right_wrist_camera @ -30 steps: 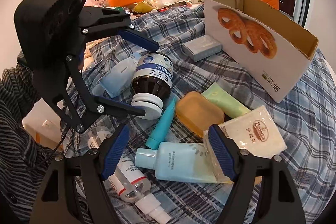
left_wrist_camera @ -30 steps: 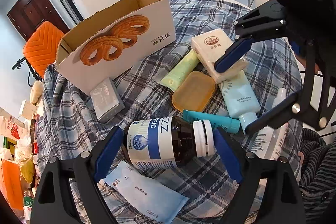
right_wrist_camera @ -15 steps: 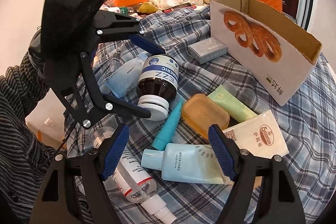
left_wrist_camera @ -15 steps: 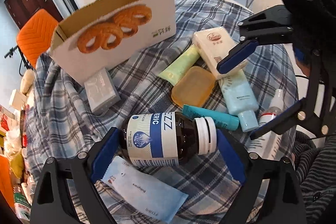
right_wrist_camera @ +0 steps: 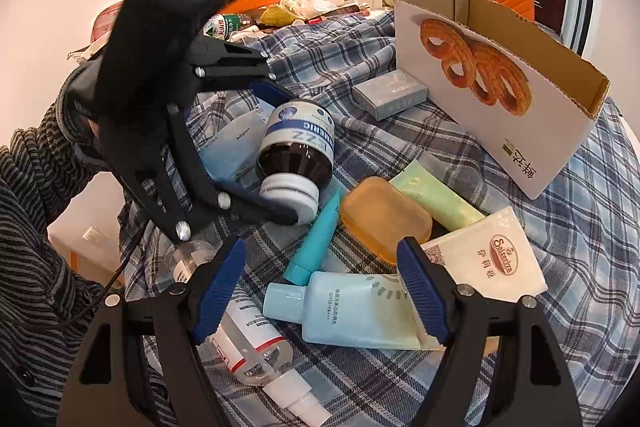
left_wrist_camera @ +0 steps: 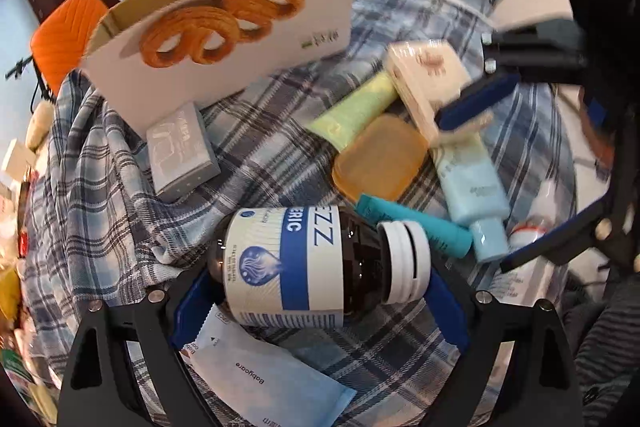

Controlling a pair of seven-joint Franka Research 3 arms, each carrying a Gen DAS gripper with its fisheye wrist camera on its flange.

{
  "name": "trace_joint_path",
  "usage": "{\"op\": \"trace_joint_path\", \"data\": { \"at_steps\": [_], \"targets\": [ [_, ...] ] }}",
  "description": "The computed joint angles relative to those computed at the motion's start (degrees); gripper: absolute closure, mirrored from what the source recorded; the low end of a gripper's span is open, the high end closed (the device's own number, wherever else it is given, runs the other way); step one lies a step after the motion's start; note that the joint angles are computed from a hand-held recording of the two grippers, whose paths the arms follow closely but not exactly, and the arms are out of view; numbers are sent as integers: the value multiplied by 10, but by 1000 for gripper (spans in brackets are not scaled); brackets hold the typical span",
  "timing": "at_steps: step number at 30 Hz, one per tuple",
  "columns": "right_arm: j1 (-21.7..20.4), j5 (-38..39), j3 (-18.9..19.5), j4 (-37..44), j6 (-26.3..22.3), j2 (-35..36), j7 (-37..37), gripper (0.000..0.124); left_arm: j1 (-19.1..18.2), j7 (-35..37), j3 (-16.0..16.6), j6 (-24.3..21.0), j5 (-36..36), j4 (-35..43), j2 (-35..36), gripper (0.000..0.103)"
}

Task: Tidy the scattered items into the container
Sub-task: 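Carry the brown bottle over the cardboard box and lower it inside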

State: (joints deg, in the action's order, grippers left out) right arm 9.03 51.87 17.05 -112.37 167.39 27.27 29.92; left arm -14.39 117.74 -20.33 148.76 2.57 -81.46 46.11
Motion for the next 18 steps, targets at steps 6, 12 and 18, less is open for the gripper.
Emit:
{"op": "trace_joint_path", "data": {
  "at_steps": [6, 12, 18],
  "targets": [
    [-2, 1, 1, 1, 4, 0, 2, 47, -5, -37, 17, 26, 7, -11, -14, 12],
    [0, -4, -1, -5, 24, -6, 10, 47, 4, -50, 11, 27, 9, 0, -17, 12],
    [12, -9, 3, 4, 147, -1, 16, 47, -11, -54, 13, 36, 22, 35, -9, 12]
  ]
}}
